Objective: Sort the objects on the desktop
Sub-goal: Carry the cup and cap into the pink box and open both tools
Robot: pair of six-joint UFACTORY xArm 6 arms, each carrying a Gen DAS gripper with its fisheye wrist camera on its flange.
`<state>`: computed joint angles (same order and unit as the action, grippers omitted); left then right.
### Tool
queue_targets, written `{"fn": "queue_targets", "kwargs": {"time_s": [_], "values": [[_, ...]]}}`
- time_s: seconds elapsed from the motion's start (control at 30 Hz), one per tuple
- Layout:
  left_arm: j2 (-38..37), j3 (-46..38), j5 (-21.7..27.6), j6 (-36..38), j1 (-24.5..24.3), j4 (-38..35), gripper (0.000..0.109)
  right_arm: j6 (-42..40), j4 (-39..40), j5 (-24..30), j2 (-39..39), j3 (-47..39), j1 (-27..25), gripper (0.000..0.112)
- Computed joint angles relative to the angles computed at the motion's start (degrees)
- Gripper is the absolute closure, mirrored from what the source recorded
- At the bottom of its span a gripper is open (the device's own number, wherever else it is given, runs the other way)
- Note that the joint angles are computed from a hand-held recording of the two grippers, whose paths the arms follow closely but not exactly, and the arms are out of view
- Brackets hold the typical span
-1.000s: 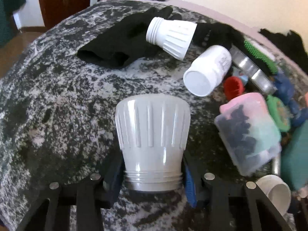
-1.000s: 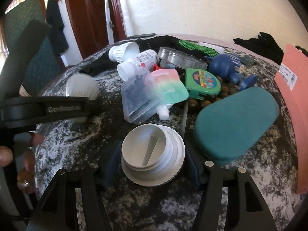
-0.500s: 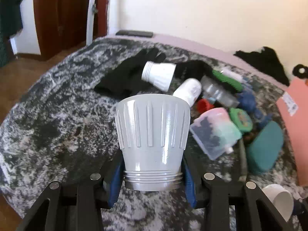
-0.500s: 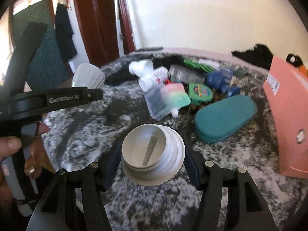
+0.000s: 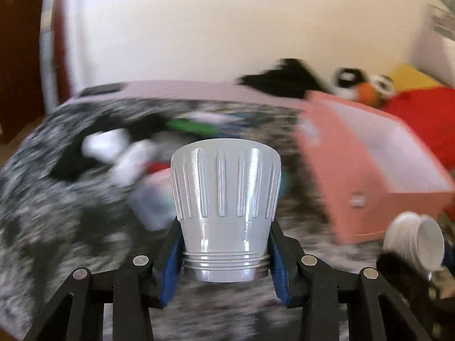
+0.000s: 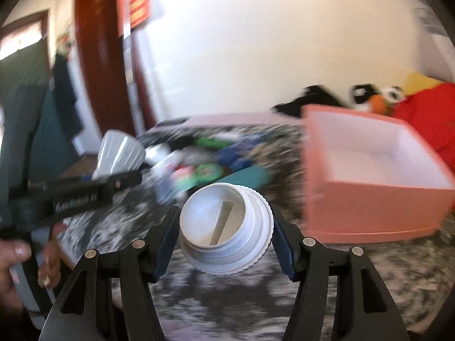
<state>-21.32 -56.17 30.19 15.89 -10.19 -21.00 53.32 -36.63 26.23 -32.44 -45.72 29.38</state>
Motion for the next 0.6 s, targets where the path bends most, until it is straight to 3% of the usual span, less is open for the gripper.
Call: {"fn": "queue_targets", "kwargs": {"time_s": [0.23,0.43,0.5,0.53,0.57,0.6], "values": [[10.11,-13.08,-1.18,0.03,-12.73,0.89,0.063,-3.25,-0.69,3.40,-11.92,2.52,-14.60,0.048],[23.62,-28.68,-1.11,-2.20,-20.13,5.40,0.063,-14.99,8.73,-1.58,-7.44,-2.30,-29.86,0.048],[29.32,-35.67,1.53,-2.29,-21.05,5.35,0.062,-20.13,14.18,-3.53,-3.71,-4.54,-33.01,0.048],[31.57,-38.40,2.99,-2.38,-20.92,5.18,0.054,-21.35,15.94,-2.92,-1.29,-6.14,-33.84,0.048],[33.61,-40.81,3.86,-3.79,-20.88,6.60,0.035,-22.49,17.60,-2.18,1.18,-7.89,-34.64,0.048],[35.14,-42.28,3.52,-7.15,-20.86,10.42,0.028,-23.55,19.16,-1.31,3.69,-9.76,-35.39,0.046]]}}
